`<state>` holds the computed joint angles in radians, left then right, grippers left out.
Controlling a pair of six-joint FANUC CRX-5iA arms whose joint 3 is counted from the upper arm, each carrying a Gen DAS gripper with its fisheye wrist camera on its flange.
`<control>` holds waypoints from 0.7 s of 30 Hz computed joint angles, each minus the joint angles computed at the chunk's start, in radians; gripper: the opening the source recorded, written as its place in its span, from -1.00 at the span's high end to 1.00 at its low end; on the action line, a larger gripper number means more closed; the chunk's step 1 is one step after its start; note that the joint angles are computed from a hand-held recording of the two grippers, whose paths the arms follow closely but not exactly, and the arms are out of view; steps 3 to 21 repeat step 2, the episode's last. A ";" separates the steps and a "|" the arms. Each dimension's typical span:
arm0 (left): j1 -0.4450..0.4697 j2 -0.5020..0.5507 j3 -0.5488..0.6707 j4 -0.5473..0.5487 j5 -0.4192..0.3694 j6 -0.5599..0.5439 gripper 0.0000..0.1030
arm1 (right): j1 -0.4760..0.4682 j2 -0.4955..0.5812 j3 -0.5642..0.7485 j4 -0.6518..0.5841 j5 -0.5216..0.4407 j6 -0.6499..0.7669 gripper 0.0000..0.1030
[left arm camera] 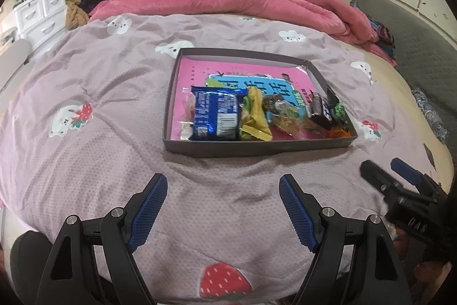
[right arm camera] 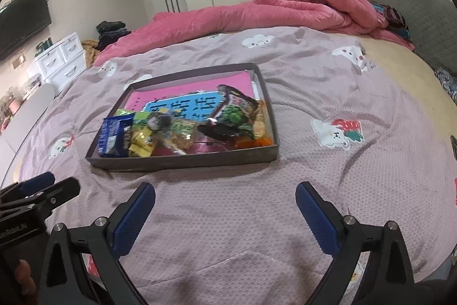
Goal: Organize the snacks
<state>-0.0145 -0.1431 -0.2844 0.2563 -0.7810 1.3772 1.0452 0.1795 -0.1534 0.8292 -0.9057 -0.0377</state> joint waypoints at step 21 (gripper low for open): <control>0.025 0.014 0.006 -0.001 0.020 0.001 -0.59 | -0.020 0.003 -0.001 0.000 -0.014 -0.016 -0.95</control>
